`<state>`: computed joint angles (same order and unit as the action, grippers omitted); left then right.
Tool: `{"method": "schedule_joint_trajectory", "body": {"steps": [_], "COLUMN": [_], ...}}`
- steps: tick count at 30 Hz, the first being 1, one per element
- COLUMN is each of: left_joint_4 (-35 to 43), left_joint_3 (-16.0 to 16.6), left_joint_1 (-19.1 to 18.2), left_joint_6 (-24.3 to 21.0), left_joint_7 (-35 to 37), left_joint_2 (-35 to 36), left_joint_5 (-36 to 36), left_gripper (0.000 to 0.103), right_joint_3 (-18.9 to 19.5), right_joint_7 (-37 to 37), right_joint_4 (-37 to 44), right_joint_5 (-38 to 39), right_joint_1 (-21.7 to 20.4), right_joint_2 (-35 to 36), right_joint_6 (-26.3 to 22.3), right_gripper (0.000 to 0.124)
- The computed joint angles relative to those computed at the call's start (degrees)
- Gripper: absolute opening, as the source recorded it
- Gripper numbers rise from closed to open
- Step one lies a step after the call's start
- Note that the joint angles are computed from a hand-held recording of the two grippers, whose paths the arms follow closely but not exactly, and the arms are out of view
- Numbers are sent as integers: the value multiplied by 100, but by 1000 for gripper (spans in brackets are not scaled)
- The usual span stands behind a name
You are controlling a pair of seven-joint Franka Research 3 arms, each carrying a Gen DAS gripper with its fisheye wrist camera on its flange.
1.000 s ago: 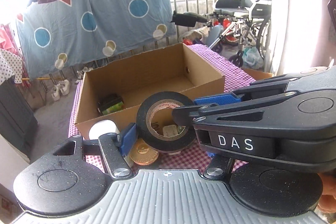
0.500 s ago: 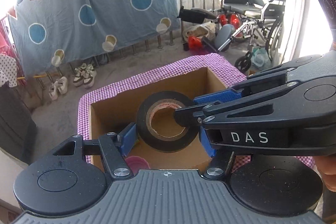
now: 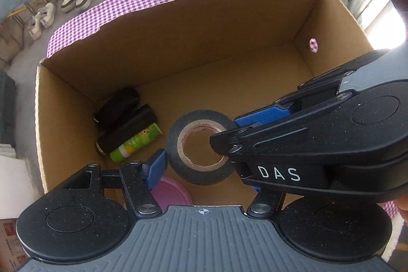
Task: Organize rigid objects
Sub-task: 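Carry the tape roll into the box and open the right tool, then pull the right tool back from the box over the table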
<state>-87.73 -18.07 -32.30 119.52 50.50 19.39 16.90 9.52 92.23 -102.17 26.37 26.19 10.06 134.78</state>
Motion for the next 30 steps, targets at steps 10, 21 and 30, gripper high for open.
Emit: {"method": "schedule_joint_trajectory", "body": {"steps": [10, 21, 30], "left_joint_4": [-43, -1267, -2465], "left_joint_3": [37, -204, -709], "left_joint_1": [45, -156, -30], "left_joint_6": [-41, 945, 1839], "left_joint_7": [-66, -841, -1542], "left_joint_2": [-26, -1601, -3074], "left_joint_5": [-45, 957, 1498], "left_gripper": [75, 82, 99], "right_joint_3": [16, 10, -286], "right_joint_7": [87, -1162, -2365], "right_joint_4": [314, -1757, -3967], "right_joint_5": [97, 2013, 3409], "right_joint_1": [-24, 3, 1319], "right_joint_2": [493, -1825, -4561], "right_joint_6": [-54, 1731, 3883], "right_gripper": [28, 49, 80]}}
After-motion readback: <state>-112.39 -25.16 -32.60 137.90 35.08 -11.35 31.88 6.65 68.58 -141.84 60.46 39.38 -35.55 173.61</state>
